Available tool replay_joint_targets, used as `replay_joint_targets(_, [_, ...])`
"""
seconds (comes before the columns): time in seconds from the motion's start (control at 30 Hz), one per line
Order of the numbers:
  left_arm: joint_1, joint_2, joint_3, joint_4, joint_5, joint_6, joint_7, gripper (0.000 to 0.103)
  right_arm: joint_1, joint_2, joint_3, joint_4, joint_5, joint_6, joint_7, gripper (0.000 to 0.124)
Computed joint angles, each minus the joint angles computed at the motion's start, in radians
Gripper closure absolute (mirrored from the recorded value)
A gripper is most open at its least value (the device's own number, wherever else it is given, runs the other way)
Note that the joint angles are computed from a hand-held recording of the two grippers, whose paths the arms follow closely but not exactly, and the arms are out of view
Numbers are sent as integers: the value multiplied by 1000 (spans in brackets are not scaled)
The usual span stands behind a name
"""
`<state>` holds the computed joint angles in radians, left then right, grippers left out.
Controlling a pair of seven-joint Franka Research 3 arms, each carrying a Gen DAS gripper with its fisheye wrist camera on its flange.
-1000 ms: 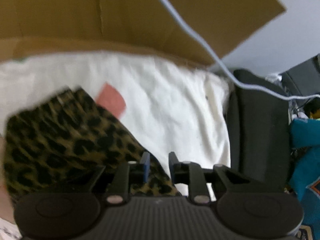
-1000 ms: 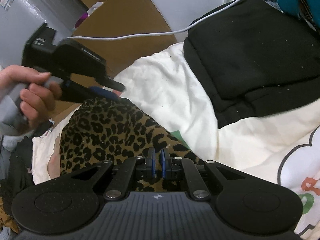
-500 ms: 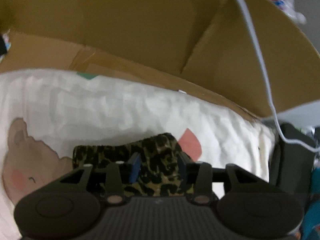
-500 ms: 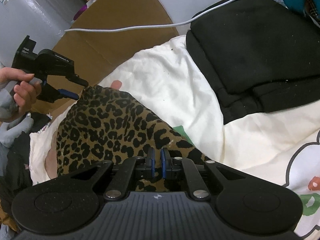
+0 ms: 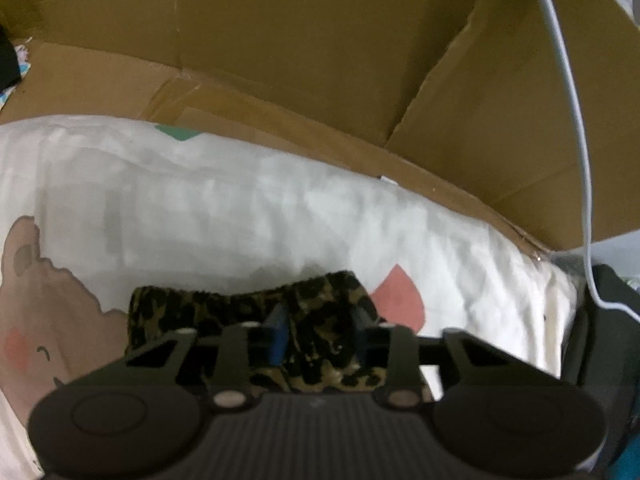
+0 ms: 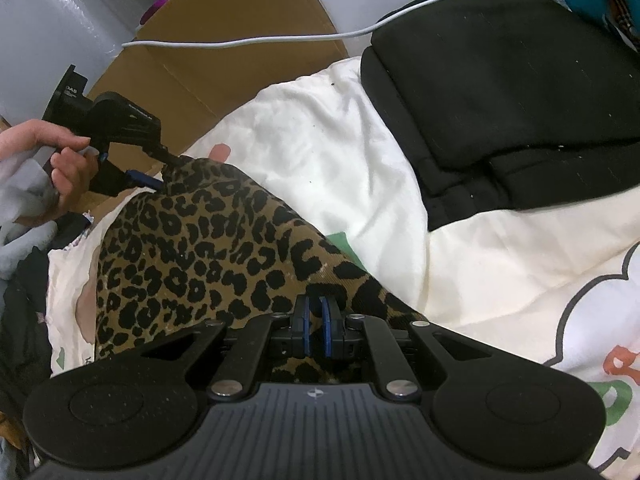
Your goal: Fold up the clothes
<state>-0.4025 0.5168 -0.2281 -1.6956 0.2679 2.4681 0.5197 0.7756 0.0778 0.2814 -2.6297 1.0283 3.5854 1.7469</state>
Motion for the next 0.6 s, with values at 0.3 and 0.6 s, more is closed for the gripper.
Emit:
replay_joint_targets(0.3, [-3, -53, -4, -32, 14, 19, 11, 88, -7, -5, 1, -19, -28, 5, 42, 117])
replay_joint_targets(0.6, [-28, -9, 6, 13, 49, 15, 0, 88, 1, -11, 3, -22, 9, -2, 13, 116])
